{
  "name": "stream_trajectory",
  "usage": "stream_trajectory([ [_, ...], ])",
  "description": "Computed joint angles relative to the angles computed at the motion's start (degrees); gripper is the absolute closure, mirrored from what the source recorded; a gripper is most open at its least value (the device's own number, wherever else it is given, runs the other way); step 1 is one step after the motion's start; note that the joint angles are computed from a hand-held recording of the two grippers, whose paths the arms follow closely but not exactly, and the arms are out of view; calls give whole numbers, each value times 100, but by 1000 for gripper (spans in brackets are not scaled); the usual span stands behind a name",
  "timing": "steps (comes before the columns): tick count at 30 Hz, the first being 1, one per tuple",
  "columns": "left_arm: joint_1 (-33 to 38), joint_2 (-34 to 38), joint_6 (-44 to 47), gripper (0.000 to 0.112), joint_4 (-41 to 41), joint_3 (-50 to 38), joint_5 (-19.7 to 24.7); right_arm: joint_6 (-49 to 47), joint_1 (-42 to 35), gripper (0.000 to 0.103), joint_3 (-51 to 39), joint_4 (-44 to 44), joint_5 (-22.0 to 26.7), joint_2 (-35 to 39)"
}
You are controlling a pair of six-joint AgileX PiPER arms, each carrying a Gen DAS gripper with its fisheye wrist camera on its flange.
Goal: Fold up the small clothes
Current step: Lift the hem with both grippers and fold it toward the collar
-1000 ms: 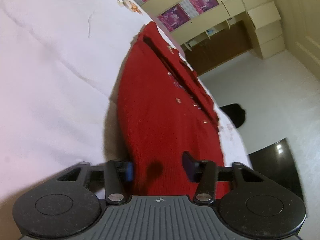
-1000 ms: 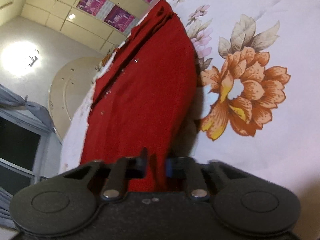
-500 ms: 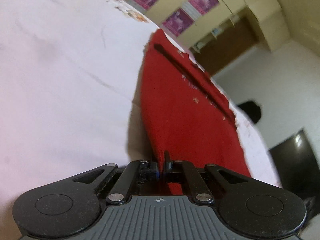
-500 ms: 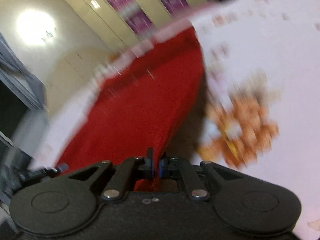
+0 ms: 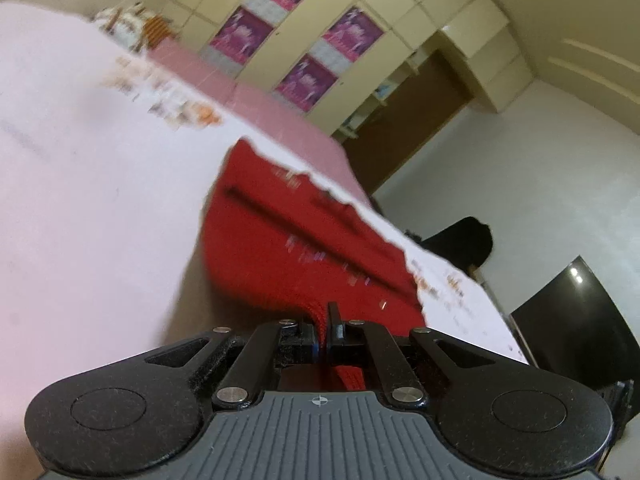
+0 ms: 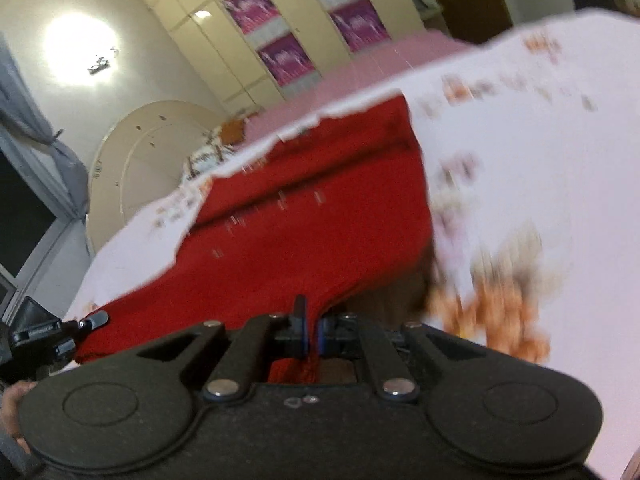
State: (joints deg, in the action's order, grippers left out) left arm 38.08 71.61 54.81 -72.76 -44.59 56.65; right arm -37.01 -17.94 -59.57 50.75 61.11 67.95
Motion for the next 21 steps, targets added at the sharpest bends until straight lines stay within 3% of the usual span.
stream_trajectory([
  [1, 15, 131, -28, 109, 10, -173, 58, 23, 138, 98, -243, -43, -80, 167],
  [6, -768, 1201, -549, 109, -100, -1630, -596, 495, 818, 98, -1658, -529, -544, 1293],
  [12, -1521, 2872, -2112, 109, 1115, -4217, -889, 1169, 1179, 98, -3479, -610, -697, 2782],
  [18, -2034, 4841, -3775, 109, 2706, -7123, -538, 2486, 1409, 98, -6219, -1092, -122, 4959],
  [21, -2202, 5915, -4672, 109, 3393, -8766, -47, 3229, 1434, 98, -7937, -1244, 446, 6230],
])
